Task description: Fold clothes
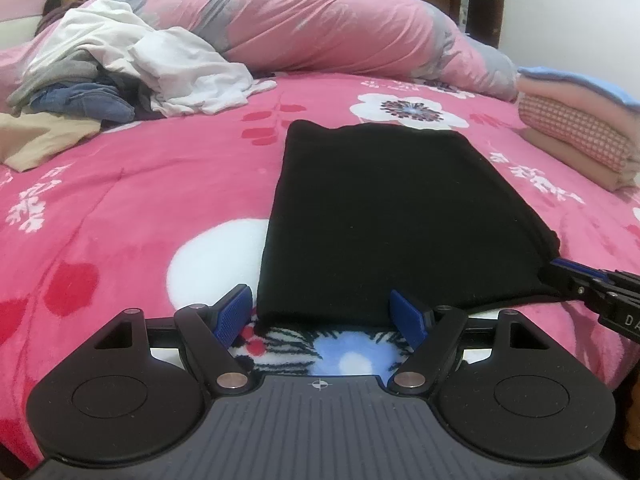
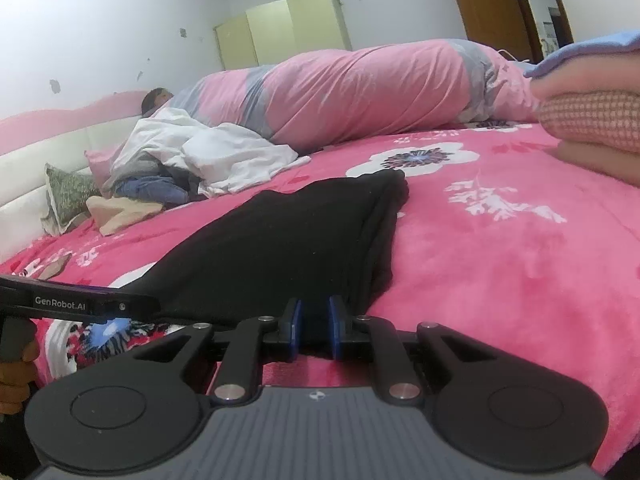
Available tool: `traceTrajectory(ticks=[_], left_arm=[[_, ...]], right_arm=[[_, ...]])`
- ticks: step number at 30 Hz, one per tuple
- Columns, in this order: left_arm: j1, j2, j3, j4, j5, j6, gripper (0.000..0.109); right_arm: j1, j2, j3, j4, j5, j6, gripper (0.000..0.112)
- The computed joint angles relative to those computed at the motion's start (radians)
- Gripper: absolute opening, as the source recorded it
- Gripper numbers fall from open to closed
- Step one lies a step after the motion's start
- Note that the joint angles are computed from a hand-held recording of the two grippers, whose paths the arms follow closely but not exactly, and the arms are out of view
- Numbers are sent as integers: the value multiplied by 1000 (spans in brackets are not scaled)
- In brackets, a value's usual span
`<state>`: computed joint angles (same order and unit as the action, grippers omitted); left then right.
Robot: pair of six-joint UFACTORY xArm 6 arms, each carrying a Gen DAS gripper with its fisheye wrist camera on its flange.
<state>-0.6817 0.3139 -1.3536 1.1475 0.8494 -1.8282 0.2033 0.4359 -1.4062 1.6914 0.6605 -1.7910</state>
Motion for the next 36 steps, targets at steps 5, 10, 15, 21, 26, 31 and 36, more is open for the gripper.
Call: traceTrajectory(ticks=[5, 10, 15, 21, 26, 31, 36], left_arm=[[-22, -39, 26, 72, 49, -106, 75], [-40, -34, -7, 139, 97, -51, 76], [-6, 27, -87, 90, 36, 57, 76], [34, 82, -159, -125, 5, 223, 75], [36, 84, -166, -185, 10, 259, 76], [28, 97, -195, -221, 42, 295, 76], [23, 110, -220, -243, 68, 327, 76]], right_arm=[[-4, 3, -1, 1, 7, 21, 14], [-2, 3, -5, -19, 4, 54, 14], [11, -4, -7, -48, -29, 73, 15], [50, -47, -22, -246, -113, 194, 19], [79, -69, -45, -193, -143, 115, 31], [121, -1, -88, -362, -273, 243, 31], [73, 1, -78, -440, -264, 457, 31]])
